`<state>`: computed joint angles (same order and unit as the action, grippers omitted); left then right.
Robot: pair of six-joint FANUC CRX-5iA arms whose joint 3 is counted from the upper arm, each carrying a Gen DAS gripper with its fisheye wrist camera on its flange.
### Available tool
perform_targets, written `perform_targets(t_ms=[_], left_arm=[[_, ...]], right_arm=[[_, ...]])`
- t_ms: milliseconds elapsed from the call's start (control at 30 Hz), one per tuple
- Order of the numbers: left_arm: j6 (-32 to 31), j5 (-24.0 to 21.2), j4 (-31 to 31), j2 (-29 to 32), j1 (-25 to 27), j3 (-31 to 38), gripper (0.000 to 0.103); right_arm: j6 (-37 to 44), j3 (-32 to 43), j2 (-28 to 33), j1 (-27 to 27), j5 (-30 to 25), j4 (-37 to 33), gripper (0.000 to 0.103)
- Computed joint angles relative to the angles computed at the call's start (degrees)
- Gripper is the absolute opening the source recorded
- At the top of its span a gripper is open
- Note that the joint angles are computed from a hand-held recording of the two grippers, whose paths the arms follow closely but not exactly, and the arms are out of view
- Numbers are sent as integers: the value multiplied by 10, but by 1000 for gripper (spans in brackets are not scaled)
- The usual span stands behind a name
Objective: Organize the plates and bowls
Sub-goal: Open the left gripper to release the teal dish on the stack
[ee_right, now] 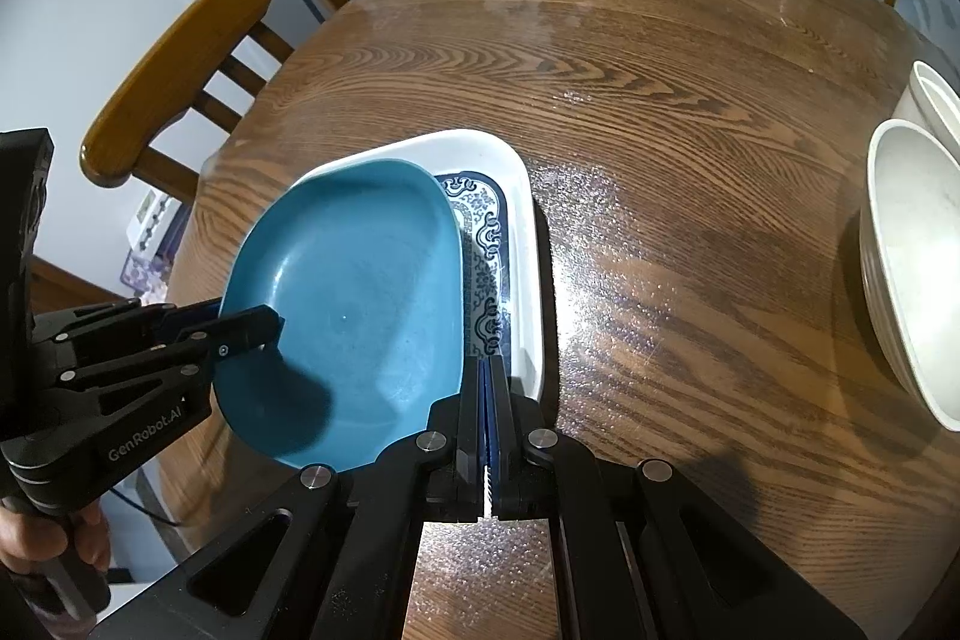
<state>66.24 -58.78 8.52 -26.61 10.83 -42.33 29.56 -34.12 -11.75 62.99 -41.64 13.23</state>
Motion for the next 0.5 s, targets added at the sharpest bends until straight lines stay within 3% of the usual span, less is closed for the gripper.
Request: perform_targets(t_ms=[500], left_arm=[[4, 1, -7, -1, -2, 2, 14]], right_arm=[[-1, 0, 1, 0, 0, 0, 4]])
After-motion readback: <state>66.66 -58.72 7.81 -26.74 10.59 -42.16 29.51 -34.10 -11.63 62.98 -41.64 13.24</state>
